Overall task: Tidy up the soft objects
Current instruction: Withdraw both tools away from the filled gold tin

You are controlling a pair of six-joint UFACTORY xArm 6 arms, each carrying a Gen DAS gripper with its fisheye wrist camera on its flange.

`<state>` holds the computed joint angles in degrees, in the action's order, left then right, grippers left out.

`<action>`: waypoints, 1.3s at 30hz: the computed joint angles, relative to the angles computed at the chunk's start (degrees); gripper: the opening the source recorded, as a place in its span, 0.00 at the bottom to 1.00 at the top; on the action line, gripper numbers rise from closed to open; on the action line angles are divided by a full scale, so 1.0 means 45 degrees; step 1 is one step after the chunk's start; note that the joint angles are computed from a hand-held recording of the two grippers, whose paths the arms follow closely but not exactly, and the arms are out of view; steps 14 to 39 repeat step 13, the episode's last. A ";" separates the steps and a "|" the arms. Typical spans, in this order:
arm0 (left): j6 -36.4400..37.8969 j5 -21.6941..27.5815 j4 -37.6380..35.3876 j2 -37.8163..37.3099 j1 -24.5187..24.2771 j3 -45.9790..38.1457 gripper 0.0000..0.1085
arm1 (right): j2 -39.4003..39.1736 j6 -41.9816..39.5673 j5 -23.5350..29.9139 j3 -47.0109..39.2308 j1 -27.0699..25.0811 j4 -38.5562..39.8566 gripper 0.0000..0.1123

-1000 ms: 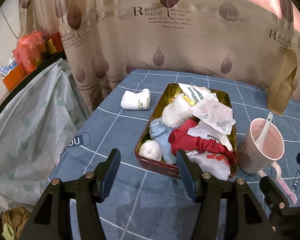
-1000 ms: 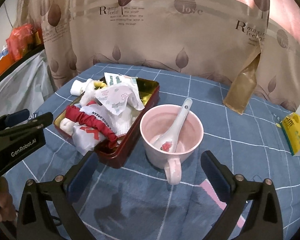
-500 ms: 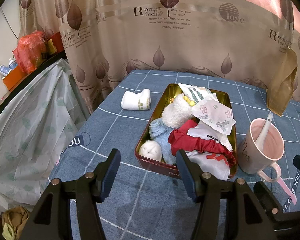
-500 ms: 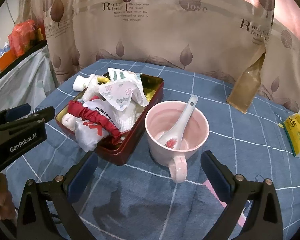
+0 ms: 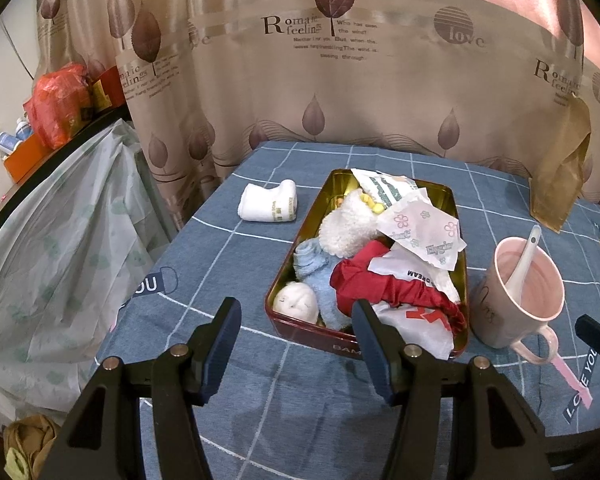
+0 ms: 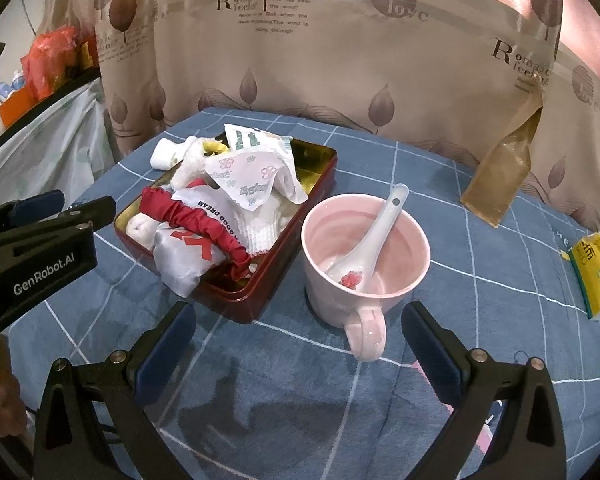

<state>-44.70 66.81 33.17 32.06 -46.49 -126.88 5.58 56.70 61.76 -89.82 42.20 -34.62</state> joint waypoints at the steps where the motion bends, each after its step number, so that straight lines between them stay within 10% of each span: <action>1: -0.0005 -0.0033 0.0010 -0.0007 0.0000 0.0017 0.55 | 0.0024 0.0009 0.0003 -0.0031 0.0008 -0.0026 0.91; 39: -0.0017 -0.0084 0.0058 0.0047 -0.0072 -0.0070 0.55 | 0.0095 0.0012 0.0058 -0.0115 0.0031 -0.0017 0.91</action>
